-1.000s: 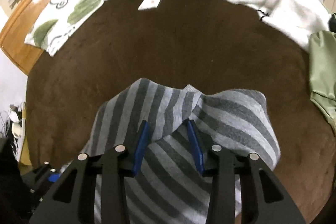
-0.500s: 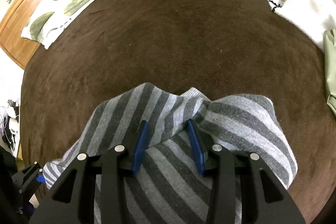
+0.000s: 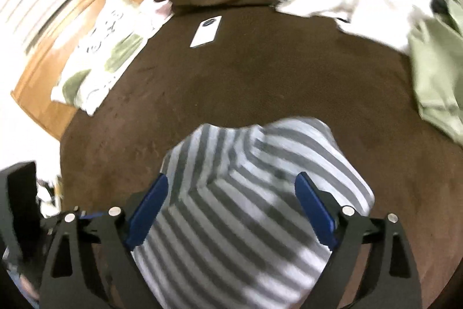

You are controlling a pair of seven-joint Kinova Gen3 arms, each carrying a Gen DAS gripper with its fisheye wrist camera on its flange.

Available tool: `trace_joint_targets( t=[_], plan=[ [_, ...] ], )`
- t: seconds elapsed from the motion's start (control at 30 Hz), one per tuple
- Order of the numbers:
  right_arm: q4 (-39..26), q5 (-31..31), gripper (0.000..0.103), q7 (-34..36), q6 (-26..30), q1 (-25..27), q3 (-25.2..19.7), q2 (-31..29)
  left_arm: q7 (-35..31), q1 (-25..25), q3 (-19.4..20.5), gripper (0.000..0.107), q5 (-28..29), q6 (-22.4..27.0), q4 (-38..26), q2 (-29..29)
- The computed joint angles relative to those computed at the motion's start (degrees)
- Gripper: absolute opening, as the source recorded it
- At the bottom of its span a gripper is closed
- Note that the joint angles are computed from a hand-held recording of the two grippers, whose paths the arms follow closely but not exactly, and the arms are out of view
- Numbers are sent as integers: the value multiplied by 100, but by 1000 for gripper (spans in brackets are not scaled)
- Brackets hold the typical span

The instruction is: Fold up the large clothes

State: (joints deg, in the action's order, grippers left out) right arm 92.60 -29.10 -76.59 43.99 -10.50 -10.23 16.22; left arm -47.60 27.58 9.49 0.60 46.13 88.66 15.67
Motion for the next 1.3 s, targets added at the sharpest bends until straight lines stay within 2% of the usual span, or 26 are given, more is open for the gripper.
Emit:
trace_joint_targets(
  t=[0.1, 0.17, 0.27, 0.37, 0.43, 0.5, 0.57, 0.77, 0.83, 0.9, 0.93, 1.1, 1.3],
  plan=[
    [475, -613, 89, 188, 67, -109, 595, -280, -245, -165, -11, 97, 97, 121, -187, 123],
    [818, -1079, 90, 425, 104, -103, 899, -409, -626, -466, 69, 97, 463, -92, -84, 144],
    [1387, -1778, 90, 791, 39, 382, 750, -551, -1187, -671, 38, 97, 969, -265, -3, 276],
    [1869, -2477, 90, 1112, -68, 1119, 207, -550, -1862, -1031, 193, 97, 1541, -335, 44, 496],
    [2135, -2943, 90, 1445, -143, 1647, -276, -509, -2295, -969, -27, 97, 1968, -321, 38, 665],
    [2426, -3409, 90, 1825, -267, 2178, -800, -456, -2761, -1048, -27, 97, 2321, -378, 106, 800],
    [2674, -3875, 90, 2188, -314, 2709, -1309, -300, -3227, -1416, 281, 97, 2787, -622, 337, 847],
    [3340, -5273, 91, 3557, -509, 4200, -2899, 653, -4625, -2899, 1799, 97, 3800, -1187, 865, 1248],
    [3476, -5738, 94, 4021, -604, 4376, -3146, 929, -5091, -3198, 2074, 97, 4139, -1198, 931, 1446],
    [3566, -6176, 97, 4487, -517, 4204, -2970, 1013, -5557, -3438, 2312, 97, 4442, -1161, 928, 1700],
    [3597, -6379, 97, 4718, -378, 4002, -2722, 1015, -5790, -3467, 2318, 97, 4617, -1132, 933, 1771],
    [3491, -6643, 97, 5077, 465, 2970, -1395, 1103, -6832, -3040, 1537, 98, 5717, -547, 752, 2040],
    [3150, -6596, 99, 4806, 1170, 1618, 198, 1122, -7187, -2911, 1196, 98, 5970, -38, 569, 2186]
  ],
)
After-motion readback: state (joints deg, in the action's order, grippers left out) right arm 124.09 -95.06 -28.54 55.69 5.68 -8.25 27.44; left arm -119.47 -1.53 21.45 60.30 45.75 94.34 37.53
